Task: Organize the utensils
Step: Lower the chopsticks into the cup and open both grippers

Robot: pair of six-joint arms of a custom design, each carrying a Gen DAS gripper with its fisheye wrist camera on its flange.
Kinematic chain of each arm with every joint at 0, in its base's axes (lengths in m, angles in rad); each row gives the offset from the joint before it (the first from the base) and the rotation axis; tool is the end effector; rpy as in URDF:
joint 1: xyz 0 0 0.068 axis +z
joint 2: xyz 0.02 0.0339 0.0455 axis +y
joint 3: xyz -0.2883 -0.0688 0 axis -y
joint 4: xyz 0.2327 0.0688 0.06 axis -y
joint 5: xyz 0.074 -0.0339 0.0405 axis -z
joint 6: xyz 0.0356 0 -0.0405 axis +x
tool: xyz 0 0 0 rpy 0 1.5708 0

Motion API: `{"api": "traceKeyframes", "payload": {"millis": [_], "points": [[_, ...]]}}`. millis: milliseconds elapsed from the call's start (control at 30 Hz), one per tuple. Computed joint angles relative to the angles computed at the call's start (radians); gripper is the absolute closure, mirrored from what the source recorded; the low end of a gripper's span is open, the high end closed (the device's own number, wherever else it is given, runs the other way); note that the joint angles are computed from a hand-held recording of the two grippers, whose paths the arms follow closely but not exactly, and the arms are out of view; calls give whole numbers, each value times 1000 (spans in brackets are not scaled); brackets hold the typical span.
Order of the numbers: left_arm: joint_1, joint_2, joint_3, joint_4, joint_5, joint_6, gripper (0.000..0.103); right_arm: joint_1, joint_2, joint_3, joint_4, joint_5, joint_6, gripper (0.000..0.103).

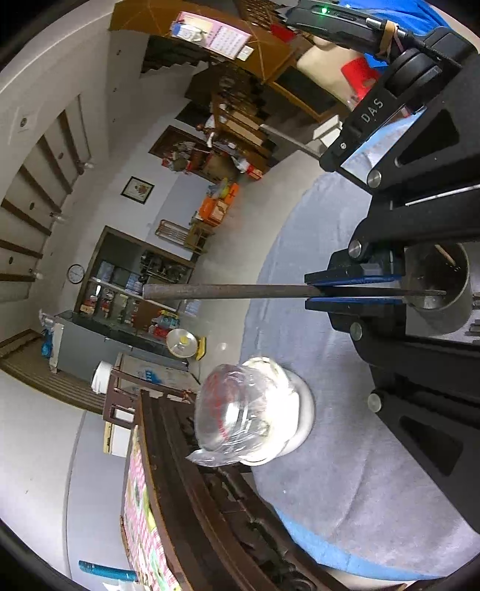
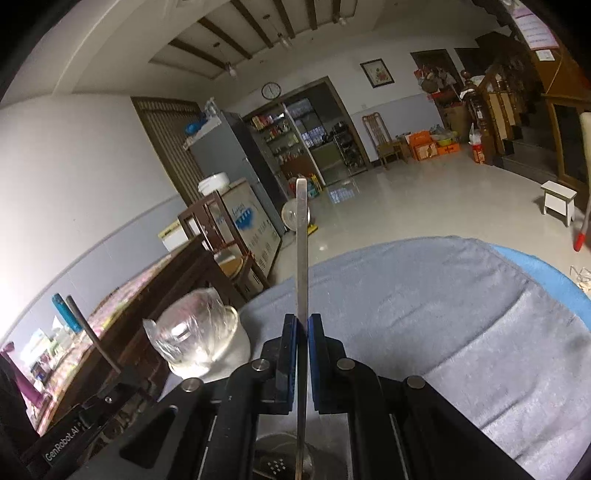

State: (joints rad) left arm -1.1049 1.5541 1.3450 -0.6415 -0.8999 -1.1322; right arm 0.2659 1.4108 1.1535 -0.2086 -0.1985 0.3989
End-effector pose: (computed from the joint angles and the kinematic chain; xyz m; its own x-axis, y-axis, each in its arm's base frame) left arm 0.1681 -0.2722 0.3399 -0.4362 -0.3855 -0.8131 -0.1684 0.9226 -0.3471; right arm 0.2989 0.0887 0.3480 -0.5655 0.2406 -0.7889 -0.2257 0.8748 0.4286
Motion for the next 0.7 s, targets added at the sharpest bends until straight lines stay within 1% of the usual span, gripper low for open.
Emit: {"api": "traceKeyframes", "payload": {"millis": [67, 367, 533, 700], "points": [[4, 3, -17, 12, 15, 4, 97, 4, 7, -17, 2, -2, -8, 96], [-24, 23, -64, -10, 59, -50, 97, 21, -16, -90, -7, -17, -34, 96], [-31, 17, -89, -9, 87, -63, 96, 46, -28, -101, -30, -5, -40, 96], [-30, 12, -94, -16, 119, -73, 96, 53, -28, -96, -76, -23, -54, 95]]}}
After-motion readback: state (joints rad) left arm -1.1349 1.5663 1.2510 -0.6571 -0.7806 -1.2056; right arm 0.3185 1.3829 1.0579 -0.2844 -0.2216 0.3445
